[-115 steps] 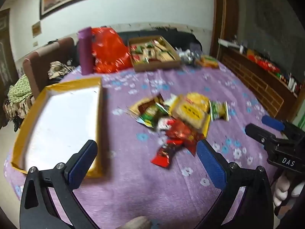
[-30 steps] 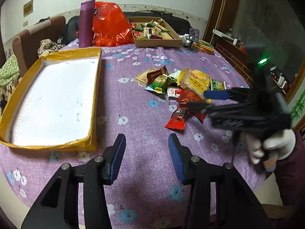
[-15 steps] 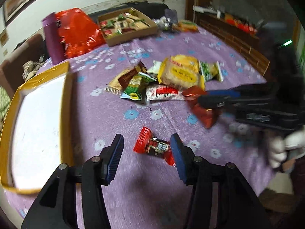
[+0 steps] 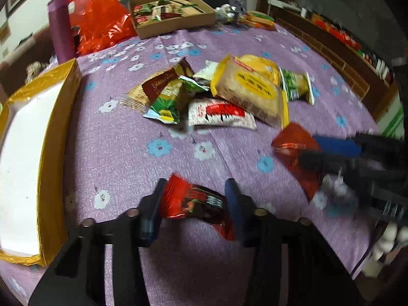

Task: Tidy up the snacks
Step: 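Carry both red candies over the white tray and open both tools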

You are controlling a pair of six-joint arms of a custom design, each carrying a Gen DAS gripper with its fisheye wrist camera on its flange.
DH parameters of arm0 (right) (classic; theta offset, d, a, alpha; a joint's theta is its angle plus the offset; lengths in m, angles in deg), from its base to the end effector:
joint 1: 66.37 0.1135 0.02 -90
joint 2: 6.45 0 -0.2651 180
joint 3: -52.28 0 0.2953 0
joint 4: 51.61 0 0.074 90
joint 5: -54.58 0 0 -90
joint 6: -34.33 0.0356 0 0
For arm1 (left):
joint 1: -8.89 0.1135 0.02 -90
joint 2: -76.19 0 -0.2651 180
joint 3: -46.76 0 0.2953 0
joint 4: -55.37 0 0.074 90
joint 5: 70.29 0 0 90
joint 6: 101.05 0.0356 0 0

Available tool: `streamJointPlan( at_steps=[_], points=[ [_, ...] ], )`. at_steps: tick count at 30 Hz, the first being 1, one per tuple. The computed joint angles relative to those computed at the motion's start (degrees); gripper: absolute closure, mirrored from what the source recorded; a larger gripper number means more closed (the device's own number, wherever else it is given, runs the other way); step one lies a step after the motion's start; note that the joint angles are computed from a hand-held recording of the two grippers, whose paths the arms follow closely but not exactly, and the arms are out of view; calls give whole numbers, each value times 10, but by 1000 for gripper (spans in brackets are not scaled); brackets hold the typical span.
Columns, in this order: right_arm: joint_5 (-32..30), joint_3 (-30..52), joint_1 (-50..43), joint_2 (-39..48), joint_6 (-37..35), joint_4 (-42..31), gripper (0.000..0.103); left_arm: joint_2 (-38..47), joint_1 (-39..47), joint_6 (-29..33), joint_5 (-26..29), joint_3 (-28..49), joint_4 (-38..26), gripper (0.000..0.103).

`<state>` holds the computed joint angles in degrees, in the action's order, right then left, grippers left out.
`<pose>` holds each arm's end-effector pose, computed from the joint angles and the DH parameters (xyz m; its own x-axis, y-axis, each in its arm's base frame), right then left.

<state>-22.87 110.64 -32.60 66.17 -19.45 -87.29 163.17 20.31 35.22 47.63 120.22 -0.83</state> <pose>0.2512 0.1587 0.2105 -0.7652 0.1822 -0.6175 0.0320 0.9687 0.2461 0.3265 0.0489 0.2103 -0.6470 0.5207 -0.5570 0.6534 0.7551 -0.0531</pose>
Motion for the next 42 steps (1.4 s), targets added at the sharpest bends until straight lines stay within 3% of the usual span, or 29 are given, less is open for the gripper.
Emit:
streamJointPlan(
  at_steps=[3,7,10,12,22,26,33,37,42],
  points=[
    [9,13,13,21,1,2,57,33,5,-16,11,30,-5,69],
    [20,32,25,57,4,-6,57,39,10,-24,18,32,-1,70],
    [27,31,27,59,19,-14,70,38,26,-24,33,34,-13,70],
    [14,20,22,44,27,-9,73,32,38,-21,46,33,-17,70],
    [40,74,64,37,18,-37,74,9,135,-14,144,71,-49,70],
    [8,154,69,83,-14,-33,74,49,176,-46,159,142,-44,70],
    [-111,364,56,252,-43,-20,74,181,213,-139,119,305,4,70],
    [-165,522,52,384,-41,-65,74,253,223,-164,87,383,8,70],
    [-173,703,52,536,-45,-144,74,341,226,-168,58,478,-31,69]
  ],
)
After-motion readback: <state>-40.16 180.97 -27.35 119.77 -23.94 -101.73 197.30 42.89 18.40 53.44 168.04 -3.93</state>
